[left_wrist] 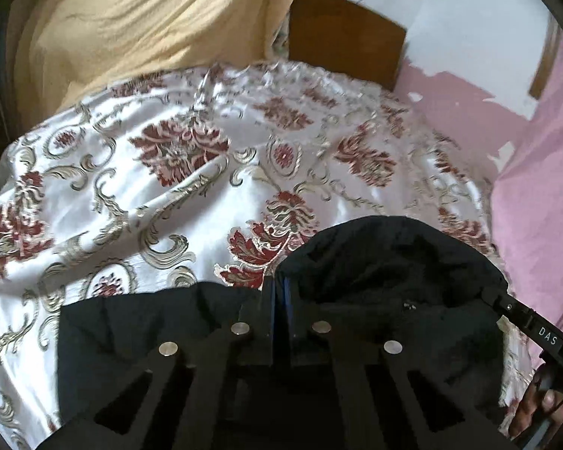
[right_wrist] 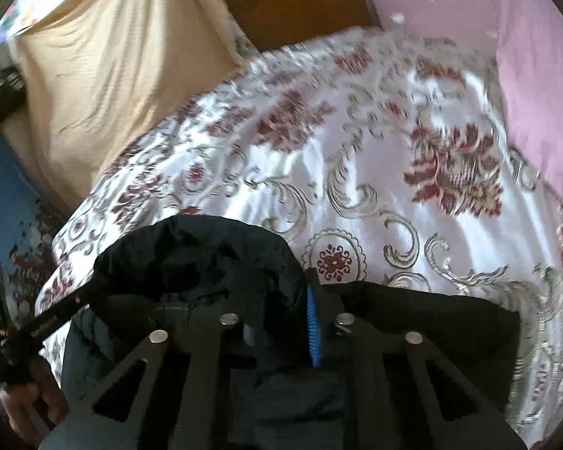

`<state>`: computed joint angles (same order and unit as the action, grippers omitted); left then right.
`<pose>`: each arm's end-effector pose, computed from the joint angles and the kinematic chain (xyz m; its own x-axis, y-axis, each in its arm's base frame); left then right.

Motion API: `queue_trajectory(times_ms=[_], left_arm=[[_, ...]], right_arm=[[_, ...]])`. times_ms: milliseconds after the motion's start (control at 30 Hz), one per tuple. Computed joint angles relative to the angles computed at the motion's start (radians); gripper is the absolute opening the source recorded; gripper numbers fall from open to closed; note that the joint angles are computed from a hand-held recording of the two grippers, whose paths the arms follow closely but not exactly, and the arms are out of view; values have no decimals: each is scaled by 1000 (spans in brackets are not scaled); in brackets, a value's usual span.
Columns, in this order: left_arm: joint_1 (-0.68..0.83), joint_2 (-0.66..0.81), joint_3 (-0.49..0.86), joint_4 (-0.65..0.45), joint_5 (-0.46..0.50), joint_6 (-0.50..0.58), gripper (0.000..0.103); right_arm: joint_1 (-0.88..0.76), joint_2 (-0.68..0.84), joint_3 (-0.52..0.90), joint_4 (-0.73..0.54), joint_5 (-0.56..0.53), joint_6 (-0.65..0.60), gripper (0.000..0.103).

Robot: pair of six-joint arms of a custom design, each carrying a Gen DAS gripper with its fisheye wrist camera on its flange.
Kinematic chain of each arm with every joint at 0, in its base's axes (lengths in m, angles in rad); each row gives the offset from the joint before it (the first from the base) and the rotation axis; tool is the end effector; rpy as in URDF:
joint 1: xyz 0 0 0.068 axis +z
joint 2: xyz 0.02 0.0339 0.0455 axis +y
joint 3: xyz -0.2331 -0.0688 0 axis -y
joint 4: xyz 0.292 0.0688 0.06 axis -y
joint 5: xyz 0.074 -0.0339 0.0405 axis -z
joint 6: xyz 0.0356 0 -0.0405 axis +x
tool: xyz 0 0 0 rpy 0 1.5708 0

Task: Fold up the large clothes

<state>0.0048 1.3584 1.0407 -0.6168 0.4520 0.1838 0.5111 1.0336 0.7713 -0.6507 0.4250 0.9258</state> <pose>0.3301 -0.0140 0.2219 -0.7441 0.1608 -0.6484 0.3979 0.8863 -0.2368 0.2369 0.1160 0.2118 -0.5954 0.5008 -0.6283 0.4158 0.8612 0.2924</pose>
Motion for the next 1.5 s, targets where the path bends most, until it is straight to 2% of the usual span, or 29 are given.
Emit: queue_trajectory(times_ms=[133,233,300,367,467,567,700,833,933,1000,1067,1100,1133,1167,1200,1233,1267,1333,1367,1400,1433,1467,1500], left_arm=[[111,-139,-21,-149,120,98,5],[218,-270,-65,-267,203,229,4],[279,-337,-105,-331,237,309,4],[327,-388,-157,-368,256,370,4],[352,-388,-238,-350,247,417,4],[328,-297,-263,-293,220,377,4],[247,-148,-273,-150,168,267,4],[204,-95,-312,-16,149,207,4],[213,-86,-314,-10,182,222,6],[257,-95,-292,-82,231,277,9],[307,-109,-255,-179,244,355,23],[340,-144,-254,-202,254,392,25],[361,-166,-252,-205,267,414,26],[392,-202,-250,-203,300,441,28],[405,-228,-250,-182,323,435,37],[402,-265,-255,-132,336,384,45],[382,-282,-249,-85,335,311,60],[324,-263,-208,-34,331,174,62],[274,-234,-175,-19,311,107,62],[221,-200,-142,-10,283,54,61],[175,-167,-117,-11,263,22,61],[133,-131,-91,-35,258,26,58],[103,-109,-80,-64,263,63,44]], right_arm=[[144,-153,-4,-140,117,3,12],[335,-215,36,-305,260,64,11],[504,-170,92,-455,377,152,11],[610,-98,133,-569,439,233,10],[698,-10,131,-656,435,323,9],[676,-5,52,-609,383,313,8],[577,-8,-74,-447,320,228,7],[560,58,-131,-321,349,222,7],[554,45,-163,-275,351,226,8],[565,-6,-186,-271,364,226,10],[621,-113,-205,-342,372,271,18],[645,-150,-206,-378,380,296,22],[707,-216,-198,-466,412,365,32],[738,-249,-190,-511,433,398,38],[774,-277,-171,-573,466,445,47],[794,-289,-142,-633,505,486,51],[767,-323,-118,-635,527,443,51],[624,-356,-87,-527,498,253,51],[510,-353,-74,-416,438,117,51],[427,-330,-64,-337,380,36,50],[343,-282,-49,-253,311,-26,46],[277,-236,-43,-171,234,-72,32],[238,-187,-38,-110,157,-105,25]])
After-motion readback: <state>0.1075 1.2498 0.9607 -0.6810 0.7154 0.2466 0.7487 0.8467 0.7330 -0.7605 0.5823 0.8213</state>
